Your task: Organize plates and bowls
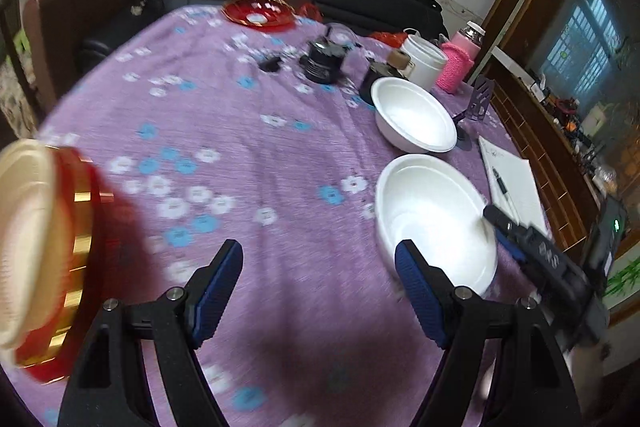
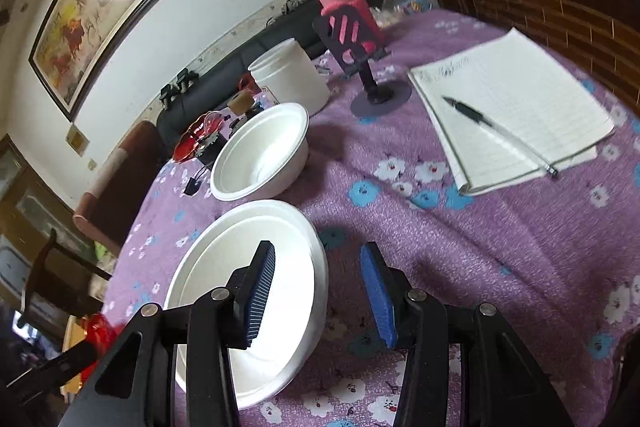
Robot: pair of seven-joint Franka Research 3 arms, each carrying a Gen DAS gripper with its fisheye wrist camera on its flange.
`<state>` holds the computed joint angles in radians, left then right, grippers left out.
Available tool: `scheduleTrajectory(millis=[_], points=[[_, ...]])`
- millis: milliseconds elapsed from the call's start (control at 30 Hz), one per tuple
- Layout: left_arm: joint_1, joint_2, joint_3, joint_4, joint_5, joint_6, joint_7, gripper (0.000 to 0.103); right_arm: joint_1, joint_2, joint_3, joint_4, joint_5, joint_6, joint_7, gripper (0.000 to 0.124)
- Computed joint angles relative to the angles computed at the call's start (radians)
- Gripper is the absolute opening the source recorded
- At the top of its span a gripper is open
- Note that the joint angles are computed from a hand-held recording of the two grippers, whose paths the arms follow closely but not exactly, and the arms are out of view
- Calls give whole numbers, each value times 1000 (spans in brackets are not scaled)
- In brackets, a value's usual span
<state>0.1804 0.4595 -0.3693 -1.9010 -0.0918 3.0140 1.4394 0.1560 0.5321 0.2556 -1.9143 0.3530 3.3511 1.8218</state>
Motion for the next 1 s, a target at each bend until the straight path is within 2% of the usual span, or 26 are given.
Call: scheduleTrajectory(millis=[67,267,367,467,500,567,600,633,733,833,1000], points=[[3,62,-22,71,-15,-27,2,78,-27,8,31,7,-17,-13,-7,48],[-54,212,-4,262,-10,-119,-14,77,27,22,-15,40,0,-70,-31,48],[-47,249,-23,299,-18,-136,14,77,59,24,-48,52,17,-92,-38,47],[-36,273,-43,313,-24,-120,54,77,79,27,-64,59,30,-112,-48,41],[-34,281,-48,318,-23,-116,67,74,81,28,-64,62,32,-119,-54,36],[-32,299,-56,339,-24,-127,84,60,110,30,-91,69,35,-131,-57,29],[-30,310,-60,354,-28,-144,92,50,142,30,-125,71,35,-135,-51,28],[-31,313,-59,355,-31,-139,98,47,193,29,-180,72,32,-136,-40,28],[-12,316,-82,354,-48,-142,130,36,264,29,-254,72,22,-137,-24,26],[-5,315,-89,349,-67,-144,146,36,327,35,-323,77,7,-147,-3,26],[-20,298,-67,325,-70,-124,146,36,356,38,-357,77,-15,-147,12,26]])
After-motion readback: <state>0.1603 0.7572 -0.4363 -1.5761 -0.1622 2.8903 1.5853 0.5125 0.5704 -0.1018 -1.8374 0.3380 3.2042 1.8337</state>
